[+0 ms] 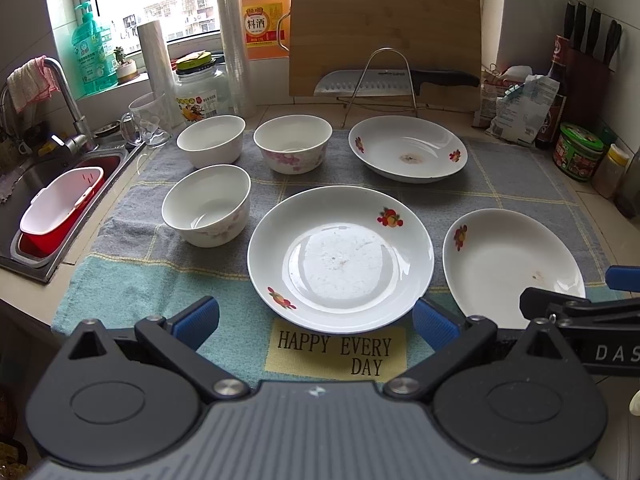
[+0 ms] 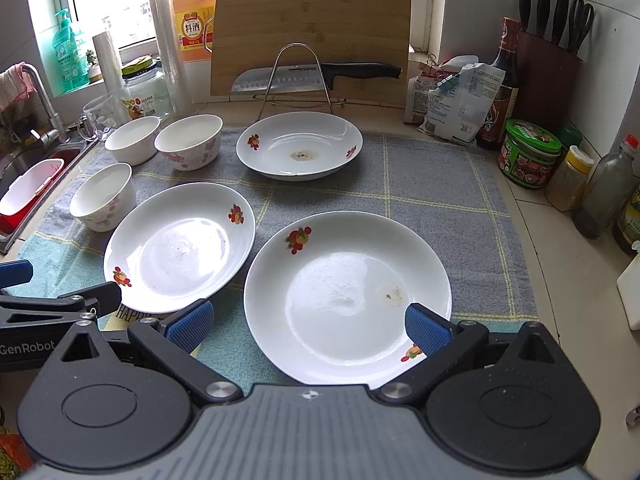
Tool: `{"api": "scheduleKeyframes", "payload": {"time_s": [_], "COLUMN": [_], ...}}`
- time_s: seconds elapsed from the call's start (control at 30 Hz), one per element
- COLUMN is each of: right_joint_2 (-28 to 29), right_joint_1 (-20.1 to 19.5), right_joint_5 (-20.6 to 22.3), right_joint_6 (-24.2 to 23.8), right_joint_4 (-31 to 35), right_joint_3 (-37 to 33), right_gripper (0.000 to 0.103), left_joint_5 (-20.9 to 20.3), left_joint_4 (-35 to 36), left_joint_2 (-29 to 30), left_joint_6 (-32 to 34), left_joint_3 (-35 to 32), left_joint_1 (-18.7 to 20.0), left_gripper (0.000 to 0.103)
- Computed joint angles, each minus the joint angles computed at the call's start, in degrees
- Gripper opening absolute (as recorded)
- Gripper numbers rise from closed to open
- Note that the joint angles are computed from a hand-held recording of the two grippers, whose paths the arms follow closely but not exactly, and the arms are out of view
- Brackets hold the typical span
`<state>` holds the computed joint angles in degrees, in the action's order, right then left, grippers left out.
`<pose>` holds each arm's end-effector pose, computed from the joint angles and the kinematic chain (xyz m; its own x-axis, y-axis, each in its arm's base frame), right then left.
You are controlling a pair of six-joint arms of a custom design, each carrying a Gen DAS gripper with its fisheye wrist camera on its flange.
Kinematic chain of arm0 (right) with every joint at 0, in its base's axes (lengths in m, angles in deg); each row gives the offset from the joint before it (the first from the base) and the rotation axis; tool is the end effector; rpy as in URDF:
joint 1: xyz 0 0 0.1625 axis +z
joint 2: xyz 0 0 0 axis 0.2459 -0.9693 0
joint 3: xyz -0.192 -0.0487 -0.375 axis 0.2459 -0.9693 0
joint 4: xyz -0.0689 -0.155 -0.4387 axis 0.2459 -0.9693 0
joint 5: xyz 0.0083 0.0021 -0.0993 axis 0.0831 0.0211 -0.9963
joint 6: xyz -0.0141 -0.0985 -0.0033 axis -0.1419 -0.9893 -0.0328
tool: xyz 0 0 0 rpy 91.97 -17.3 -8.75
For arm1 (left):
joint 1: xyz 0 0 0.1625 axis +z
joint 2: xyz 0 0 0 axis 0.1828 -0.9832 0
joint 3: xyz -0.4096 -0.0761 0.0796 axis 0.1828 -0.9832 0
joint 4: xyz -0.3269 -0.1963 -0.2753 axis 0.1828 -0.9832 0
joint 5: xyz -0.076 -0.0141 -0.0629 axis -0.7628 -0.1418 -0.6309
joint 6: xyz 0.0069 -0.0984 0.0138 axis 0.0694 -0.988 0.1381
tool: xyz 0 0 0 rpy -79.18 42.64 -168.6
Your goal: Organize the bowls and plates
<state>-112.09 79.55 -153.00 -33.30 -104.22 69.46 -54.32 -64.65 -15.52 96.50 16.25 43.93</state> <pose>0.1192 -0.7621 0.2672 -0.7276 0.2152 0.6514 -0.3160 0.7376 -0.5967 -0.3294 -0.8134 0.0498 -0.6373 0.2858 -0.7157 0.6492 0.6994 -0.2988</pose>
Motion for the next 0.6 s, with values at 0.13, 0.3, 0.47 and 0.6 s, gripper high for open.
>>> {"api": "scheduleKeyframes", "payload": {"time_s": [0.13,0.3,0.47,0.6], "right_joint_2": [-0.03,-0.09,-0.36,-0.63], "right_joint_1": [0.06,0.22,0.24,0.25], "right_joint_5": [0.05,0.21,0.58,1.06], "right_joint_6": [-0.21,-0.60,-1.08,-1.46], "right_joint_4": [-0.11,-0.68,-1.19,-1.68], "right_joint_3": [0.08,0.36,0.80,1.17], "right_gripper": [0.103,0.103,0.103,0.103], "left_joint_5": [0.12,0.18,-0.01,-0.46], "left_joint_4": [-0.29,-1.28,-1.60,-1.52], "left_joint_2": [-0.05,-0.32,-0.58,-0.84], "left_joint_6": [-0.04,0.23,0.13,-0.47], "left_joint_3": [0.20,0.83,1.26,1.55], "left_joint_1": [-0.05,-0.12,-0.18,-0.15], "left_gripper": [0.102,0.102,0.102,0.102]}}
